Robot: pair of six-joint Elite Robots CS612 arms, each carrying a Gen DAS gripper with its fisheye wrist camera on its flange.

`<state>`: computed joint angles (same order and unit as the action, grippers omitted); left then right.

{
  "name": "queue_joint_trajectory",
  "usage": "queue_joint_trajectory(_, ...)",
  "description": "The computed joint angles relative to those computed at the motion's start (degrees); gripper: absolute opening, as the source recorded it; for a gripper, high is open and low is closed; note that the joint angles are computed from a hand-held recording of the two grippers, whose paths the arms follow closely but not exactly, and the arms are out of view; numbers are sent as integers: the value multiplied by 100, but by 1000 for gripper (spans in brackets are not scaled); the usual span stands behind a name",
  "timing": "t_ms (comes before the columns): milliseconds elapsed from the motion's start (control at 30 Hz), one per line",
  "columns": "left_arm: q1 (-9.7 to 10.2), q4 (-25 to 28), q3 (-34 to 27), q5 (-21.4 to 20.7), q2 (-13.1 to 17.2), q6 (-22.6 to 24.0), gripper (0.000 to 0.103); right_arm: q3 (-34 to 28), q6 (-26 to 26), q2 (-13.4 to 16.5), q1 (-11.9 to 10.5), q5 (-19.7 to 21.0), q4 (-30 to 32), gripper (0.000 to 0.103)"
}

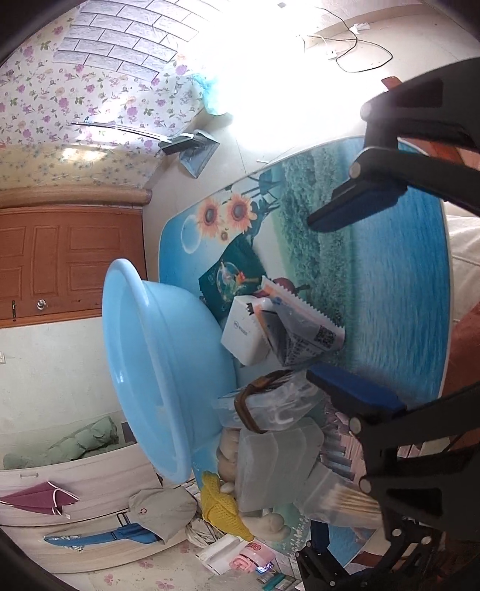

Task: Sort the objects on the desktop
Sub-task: 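Grasp the cotton swab bag with the left tool while the right tool grasps the crumpled wrapper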

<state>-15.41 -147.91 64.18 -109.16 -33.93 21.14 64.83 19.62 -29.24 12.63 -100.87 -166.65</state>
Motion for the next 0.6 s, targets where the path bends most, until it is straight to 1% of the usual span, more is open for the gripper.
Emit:
queue_joint_trajectory(267, 65, -74, 26, 61, -7, -142, 57, -525, -205, 279, -5, 222, 491, 69)
queue_joint_trajectory(300, 70, -136, 40, 99, -12, -166, 56, -545, -236, 296, -10, 290, 492, 58)
queue_joint_trajectory(333, 86, -172, 23, 109, -3, -189, 56, -534, -225, 295, -24, 400, 448, 41)
queue_joint_trajectory(433, 134, -258, -38, 107, 35, -322, 55, -397, -180, 233, -32, 496, 278, 38)
queue_joint_trajectory(533, 141, -267, -133, 178, 84, -425, 55, -224, -171, 144, -2, 334, 170, 38)
queue_joint_trajectory(600, 220, -283, -165, 147, 89, -461, 55, -75, -83, 63, 1, 301, 100, 38)
